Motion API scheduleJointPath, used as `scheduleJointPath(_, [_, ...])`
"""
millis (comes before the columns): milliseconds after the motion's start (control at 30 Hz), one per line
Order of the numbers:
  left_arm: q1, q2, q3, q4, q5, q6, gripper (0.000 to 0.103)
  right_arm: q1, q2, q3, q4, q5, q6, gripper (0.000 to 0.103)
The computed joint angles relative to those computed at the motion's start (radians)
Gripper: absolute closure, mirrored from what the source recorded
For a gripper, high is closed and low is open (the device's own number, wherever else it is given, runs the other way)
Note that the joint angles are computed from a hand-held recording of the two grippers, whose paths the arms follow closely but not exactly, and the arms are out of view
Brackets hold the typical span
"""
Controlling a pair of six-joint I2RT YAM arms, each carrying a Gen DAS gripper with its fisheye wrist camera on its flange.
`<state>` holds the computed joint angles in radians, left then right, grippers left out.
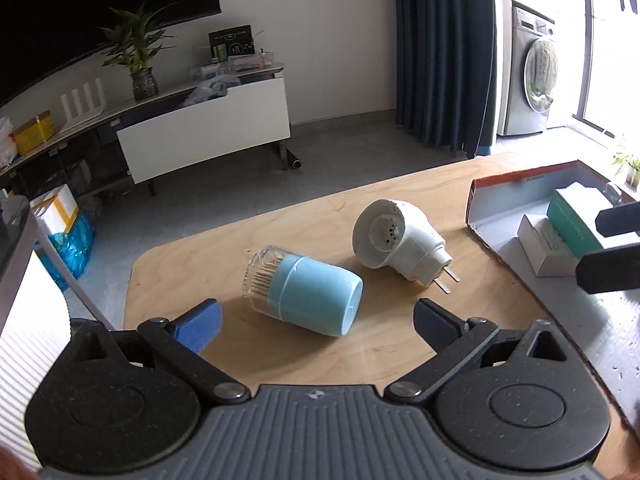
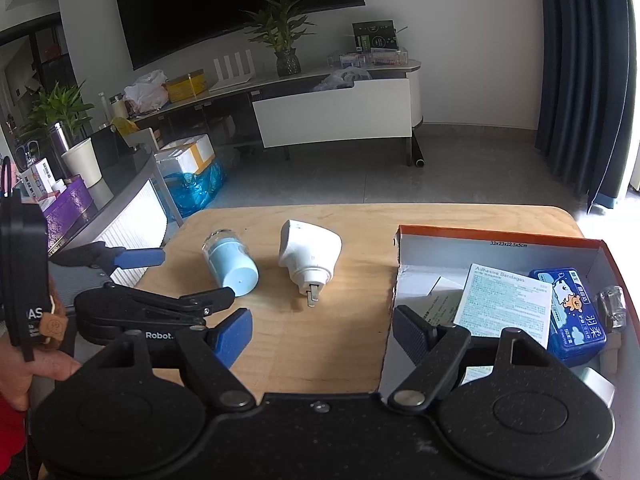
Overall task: Organize rigid objects
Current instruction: 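Close left tool around the blue toothpick container, then grasp white plug adapter with right tool while left tool lifts toothpick container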
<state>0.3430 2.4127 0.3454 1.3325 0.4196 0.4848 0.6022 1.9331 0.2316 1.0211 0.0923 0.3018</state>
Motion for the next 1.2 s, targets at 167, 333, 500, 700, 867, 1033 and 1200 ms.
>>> scheduleJointPath(167, [-0.017, 0.042, 0.088, -0.063, 0.026, 0.085, 0.000, -0.028, 0.030, 0.041, -0.016, -0.028, -0.010, 0.012])
scheduleJointPath(333, [-0.003, 0.066, 0.160, -0.140, 0.056, 0.144, 0.000, -0.055, 0.049, 0.065, -0.016, -0.055, -0.025, 0.012])
scheduleJointPath(500, [-0.001, 0.085, 0.186, -0.156, 0.097, 0.122, 0.004, -0.074, 0.085, 0.106, -0.029, -0.070, -0.025, 0.012])
scheduleJointPath(700, [0.006, 0.089, 0.178, -0.156, 0.131, 0.048, 0.021, -0.079, 0.117, 0.154, -0.048, -0.083, -0.038, 0.012])
scheduleJointPath(867, [0.012, 0.048, 0.105, -0.119, 0.100, -0.012, 0.021, -0.098, 0.156, 0.236, -0.103, -0.128, -0.034, 0.012])
scheduleJointPath(1033, [0.048, -0.061, 0.005, -0.112, 0.050, -0.101, 0.021, -0.117, 0.213, 0.372, -0.207, -0.211, -0.040, 0.011])
scheduleJointPath(1200, [0.136, -0.177, -0.112, -0.103, 0.097, -0.174, 0.021, -0.113, 0.302, 0.541, -0.334, -0.233, -0.019, 0.011])
